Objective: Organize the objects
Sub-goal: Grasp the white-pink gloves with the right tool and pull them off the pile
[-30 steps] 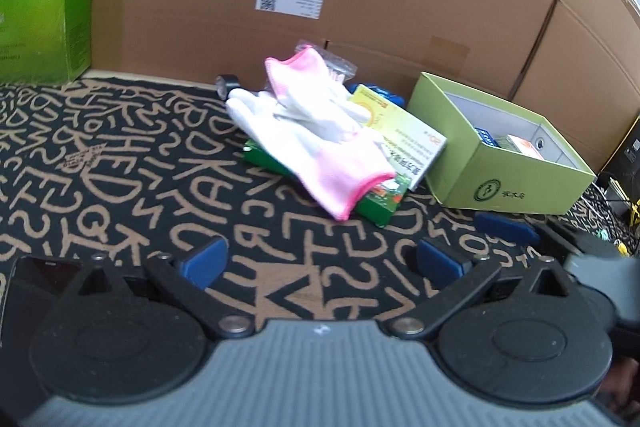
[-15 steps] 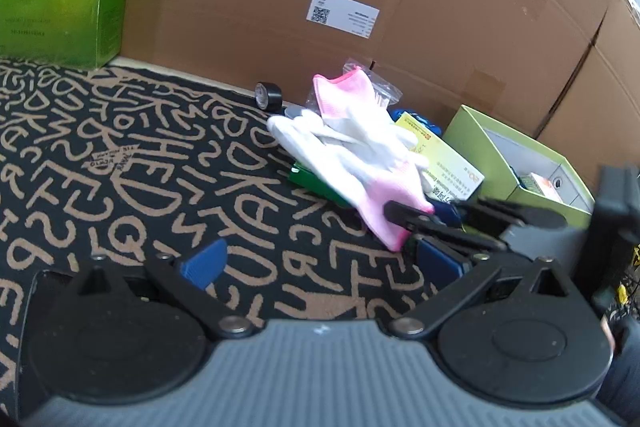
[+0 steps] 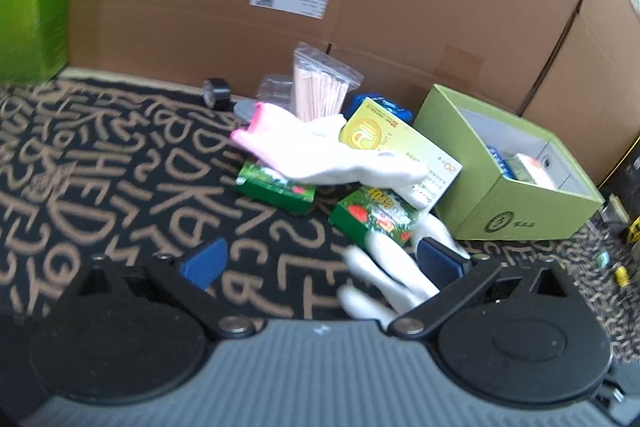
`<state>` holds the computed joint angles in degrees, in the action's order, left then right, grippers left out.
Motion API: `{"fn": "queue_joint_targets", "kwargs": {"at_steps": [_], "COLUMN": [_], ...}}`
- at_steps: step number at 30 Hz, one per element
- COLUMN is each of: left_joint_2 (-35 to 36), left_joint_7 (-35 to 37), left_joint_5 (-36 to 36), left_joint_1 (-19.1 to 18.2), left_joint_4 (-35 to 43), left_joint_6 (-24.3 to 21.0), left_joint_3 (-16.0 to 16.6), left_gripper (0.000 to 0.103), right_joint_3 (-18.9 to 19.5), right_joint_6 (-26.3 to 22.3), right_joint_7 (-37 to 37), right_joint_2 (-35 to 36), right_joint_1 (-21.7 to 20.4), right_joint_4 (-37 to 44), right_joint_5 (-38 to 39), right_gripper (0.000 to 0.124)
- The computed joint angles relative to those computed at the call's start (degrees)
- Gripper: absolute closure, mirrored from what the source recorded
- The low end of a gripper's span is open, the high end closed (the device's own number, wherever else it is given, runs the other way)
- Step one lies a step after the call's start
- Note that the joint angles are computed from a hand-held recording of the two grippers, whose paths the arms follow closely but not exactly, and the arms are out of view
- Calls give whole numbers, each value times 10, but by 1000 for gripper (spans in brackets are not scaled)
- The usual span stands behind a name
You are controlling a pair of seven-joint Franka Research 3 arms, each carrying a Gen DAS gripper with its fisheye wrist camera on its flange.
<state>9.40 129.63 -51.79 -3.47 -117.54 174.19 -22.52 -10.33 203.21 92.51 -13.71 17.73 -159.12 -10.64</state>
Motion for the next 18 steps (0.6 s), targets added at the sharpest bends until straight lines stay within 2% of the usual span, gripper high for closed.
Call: {"fn": "queue_joint_targets", "kwargs": {"at_steps": [2,3,5,7,9,10,11,12,13,14,15,16,18], "left_joint_2": [24,38,70,99,122,131,138,140,139,138,137,133,115], "left_joint_7": [-63,-95,-150,-192,-235,-241,-236,-245,-253,-239,-216,-195,-147], "left_joint_5": [80,121,197,255,299,307,310,329,349,342,320,300,266], "left_joint_1": [-27,-39,-62,-79,-95,-90,-79,-85,-84,-65,-29,5,59], "left_joint_4": [21,38,79,117,143,152,157,155,156,158,156,151,121], "left_joint_6": [25,25,2,-19,-31,-33,-29,-18,-22,-35,-46,-57,-50], "left_joint_3": [25,41,71,91,110,104,90,97,96,76,36,0,-61], "left_gripper": [0,0,0,0,2,7,27,50,64,84,94,96,98], "right_joint_3": [-16,-4,20,28,48,71,96,109,116,120,120,116,104], "right_joint_6": [-5,-5,0,5,15,18,19,21,25,28,33,40,45], "right_joint_7": [17,10,-5,-12,-26,-38,-55,-68,-80,-87,-92,-96,-99], "right_joint_2": [-29,-42,-58,-68,-65,-65,-66,-69,-69,-66,-65,-62,-55], "right_joint_1": [6,-4,-20,-25,-38,-52,-67,-74,-77,-77,-74,-70,-59], "right_joint_4": [-29,-44,-64,-76,-78,-79,-79,-83,-83,-82,-82,-83,-81], "right_joint_5": [-5,12,49,76,109,135,163,180,193,205,212,214,211], "right_gripper": [110,110,110,110,103,99,96,93,87,76,71,64,64]}}
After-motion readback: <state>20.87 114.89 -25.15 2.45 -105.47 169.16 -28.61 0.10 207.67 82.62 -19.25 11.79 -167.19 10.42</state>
